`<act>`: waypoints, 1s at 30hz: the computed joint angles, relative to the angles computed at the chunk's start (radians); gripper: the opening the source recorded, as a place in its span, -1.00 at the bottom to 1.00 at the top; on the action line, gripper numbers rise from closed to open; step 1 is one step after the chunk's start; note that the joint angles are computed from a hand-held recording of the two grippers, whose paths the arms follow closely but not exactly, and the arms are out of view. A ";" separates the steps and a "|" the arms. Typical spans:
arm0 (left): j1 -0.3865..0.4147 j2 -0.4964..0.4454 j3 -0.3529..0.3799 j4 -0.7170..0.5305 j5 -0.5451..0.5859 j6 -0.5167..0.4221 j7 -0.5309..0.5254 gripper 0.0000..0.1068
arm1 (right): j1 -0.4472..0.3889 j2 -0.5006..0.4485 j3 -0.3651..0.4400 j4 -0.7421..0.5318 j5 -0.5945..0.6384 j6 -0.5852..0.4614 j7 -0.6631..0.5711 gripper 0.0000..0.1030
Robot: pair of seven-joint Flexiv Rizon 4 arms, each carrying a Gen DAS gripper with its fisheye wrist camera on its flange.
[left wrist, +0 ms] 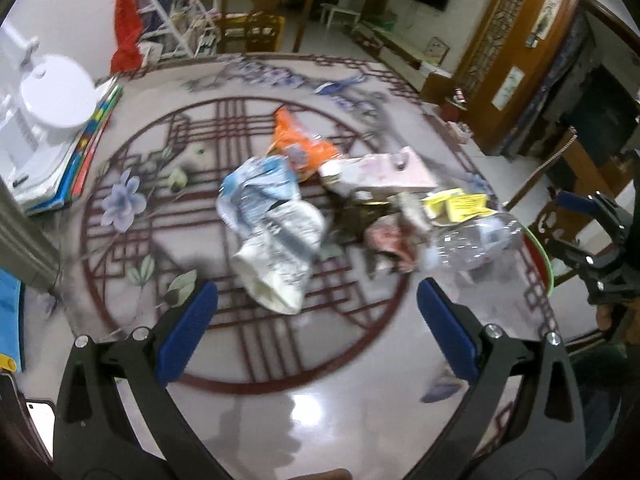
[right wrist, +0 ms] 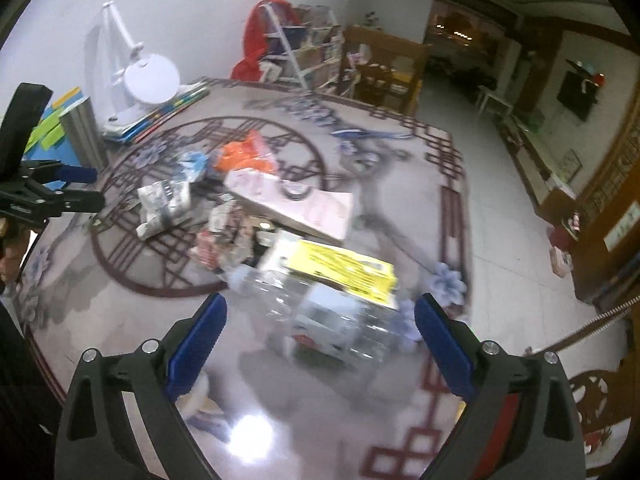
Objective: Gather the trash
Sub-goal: 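Move both tools back over the trash on the table, then grasp crumpled newspaper with the right tool while the left tool grasps a printed paper cup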
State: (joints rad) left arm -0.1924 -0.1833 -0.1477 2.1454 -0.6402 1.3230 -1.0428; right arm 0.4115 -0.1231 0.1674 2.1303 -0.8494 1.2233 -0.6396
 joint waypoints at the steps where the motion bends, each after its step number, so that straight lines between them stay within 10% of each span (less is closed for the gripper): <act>1: 0.005 -0.006 -0.001 0.002 -0.010 0.004 0.008 0.83 | 0.008 -0.024 0.003 -0.019 0.003 -0.001 -0.008 0.78; 18: 0.038 -0.197 0.012 -0.143 0.257 0.011 -0.077 0.82 | 0.141 -0.278 -0.060 -0.245 0.129 -0.003 -0.116 0.74; 26: 0.056 -0.246 0.005 -0.171 0.294 -0.007 -0.097 0.49 | 0.142 -0.350 -0.049 -0.320 0.261 -0.010 -0.167 0.50; 30: 0.074 -0.253 -0.011 -0.166 0.285 -0.008 -0.081 0.25 | 0.132 -0.372 -0.024 -0.348 0.338 -0.021 -0.218 -0.06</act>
State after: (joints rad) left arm -0.1187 -0.4360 -0.1590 1.9799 -0.3548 1.3146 -1.1237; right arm 0.5432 -0.4955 0.1429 1.7821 -0.5117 1.2027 -0.8572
